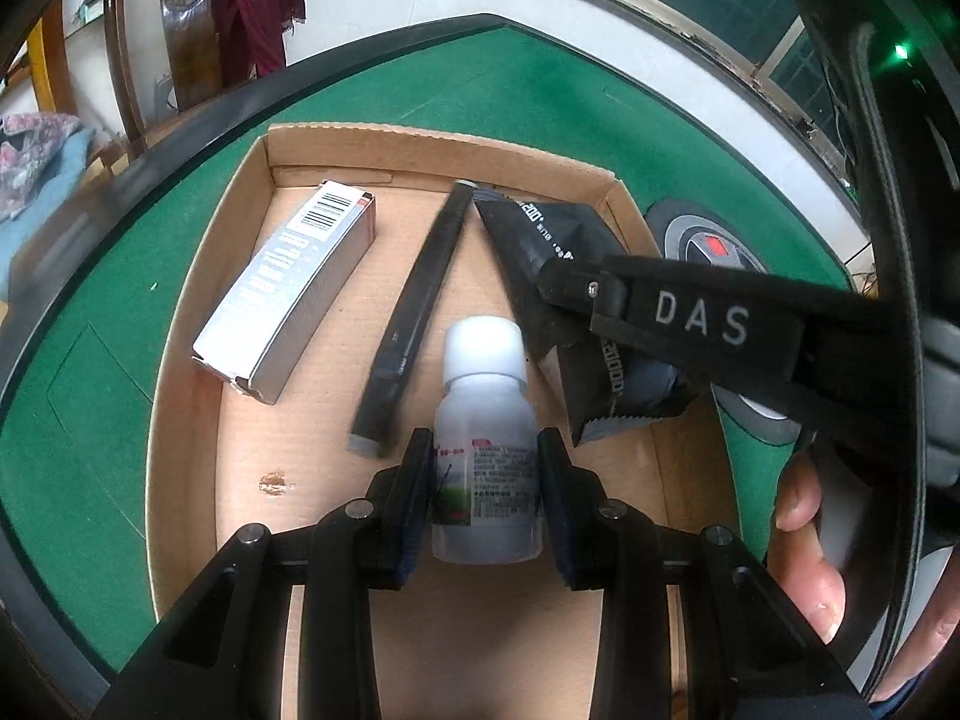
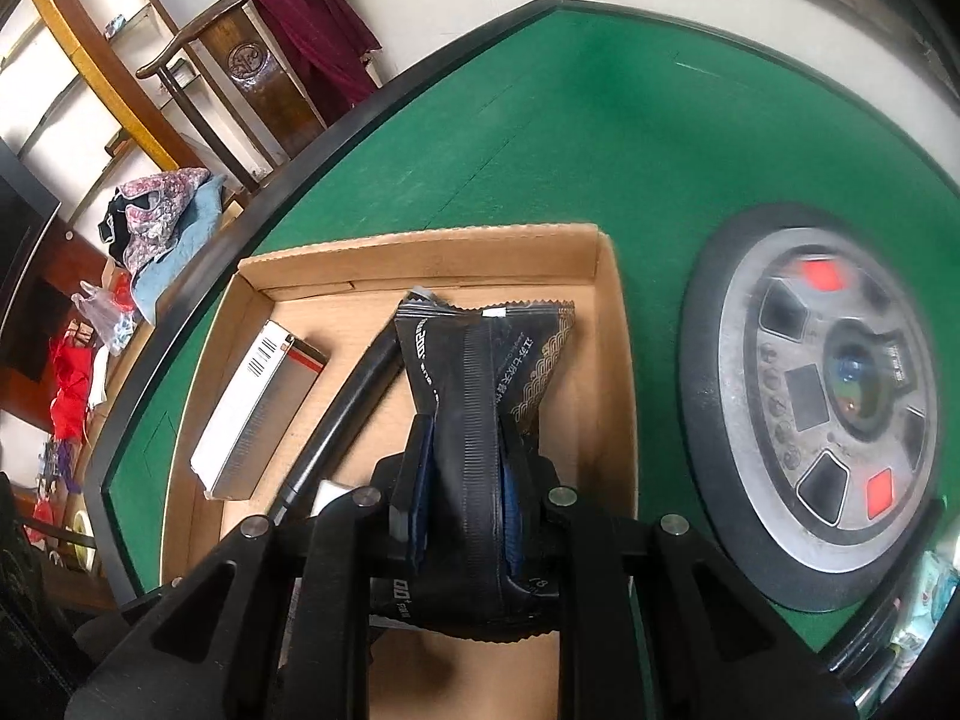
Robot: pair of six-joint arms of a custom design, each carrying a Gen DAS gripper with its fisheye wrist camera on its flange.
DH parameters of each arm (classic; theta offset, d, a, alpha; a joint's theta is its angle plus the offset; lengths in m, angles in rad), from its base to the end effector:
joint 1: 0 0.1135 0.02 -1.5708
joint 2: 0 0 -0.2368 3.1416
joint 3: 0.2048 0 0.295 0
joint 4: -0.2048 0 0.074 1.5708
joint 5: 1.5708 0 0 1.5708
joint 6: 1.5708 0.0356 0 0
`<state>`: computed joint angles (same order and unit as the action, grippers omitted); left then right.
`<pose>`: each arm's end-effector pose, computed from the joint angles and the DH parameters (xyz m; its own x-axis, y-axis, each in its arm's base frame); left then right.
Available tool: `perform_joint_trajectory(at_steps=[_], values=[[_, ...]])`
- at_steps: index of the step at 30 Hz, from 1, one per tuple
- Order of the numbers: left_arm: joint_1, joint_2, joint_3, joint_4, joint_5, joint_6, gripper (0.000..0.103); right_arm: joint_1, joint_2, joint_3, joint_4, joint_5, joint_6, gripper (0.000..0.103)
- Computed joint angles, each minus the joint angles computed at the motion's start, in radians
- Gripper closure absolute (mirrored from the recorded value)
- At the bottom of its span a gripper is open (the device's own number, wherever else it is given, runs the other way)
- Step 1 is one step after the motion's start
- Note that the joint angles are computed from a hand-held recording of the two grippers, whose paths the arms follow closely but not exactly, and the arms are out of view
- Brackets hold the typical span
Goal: Organize objects
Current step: 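Carry the bottle and pouch into the cardboard tray and open both grippers, then grasp a black marker from the table with the left gripper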
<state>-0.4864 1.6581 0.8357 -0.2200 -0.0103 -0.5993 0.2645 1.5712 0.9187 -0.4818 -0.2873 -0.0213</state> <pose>0.2976 -0.1569 0.0839 -0.8915 -0.1666 -0.4213 -0.0484 0.9596 -0.2770 0.3176 0.0965 0.1246 -0.8667 -0.2559 -0.4281 -0.3849 0.8891 0.2477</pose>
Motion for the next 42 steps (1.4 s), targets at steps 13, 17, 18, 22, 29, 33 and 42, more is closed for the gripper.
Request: perform_joint_trajectory(at_steps=[13,17,18,22,29,33,42], values=[[-0.013,-0.103,-0.097,0.055,-0.01,-0.015,0.064,-0.02,-0.073,-0.045,-0.007,-0.056,-0.033,0.083],[-0.026,-0.109,-0.11,0.075,-0.037,-0.033,0.061,-0.046,-0.123,-0.077,-0.023,-0.083,-0.055,0.083],[-0.029,-0.123,-0.119,0.077,-0.044,-0.035,0.061,-0.061,-0.142,-0.088,-0.033,-0.099,-0.063,0.083],[-0.066,-0.209,-0.176,0.072,-0.091,-0.031,0.061,-0.15,-0.245,-0.137,-0.098,-0.185,-0.127,0.083],[-0.294,-0.297,-0.189,0.043,-0.215,0.008,0.061,-0.457,-0.417,-0.198,-0.35,-0.391,-0.412,0.083],[-0.404,-0.188,-0.075,0.033,-0.216,0.08,0.061,-0.727,-0.399,-0.177,-0.544,-0.47,-0.705,0.083],[-0.501,0.213,0.345,-0.136,-0.254,0.134,0.061,-1.219,-0.015,0.083,-0.792,-0.509,-1.148,0.083]])
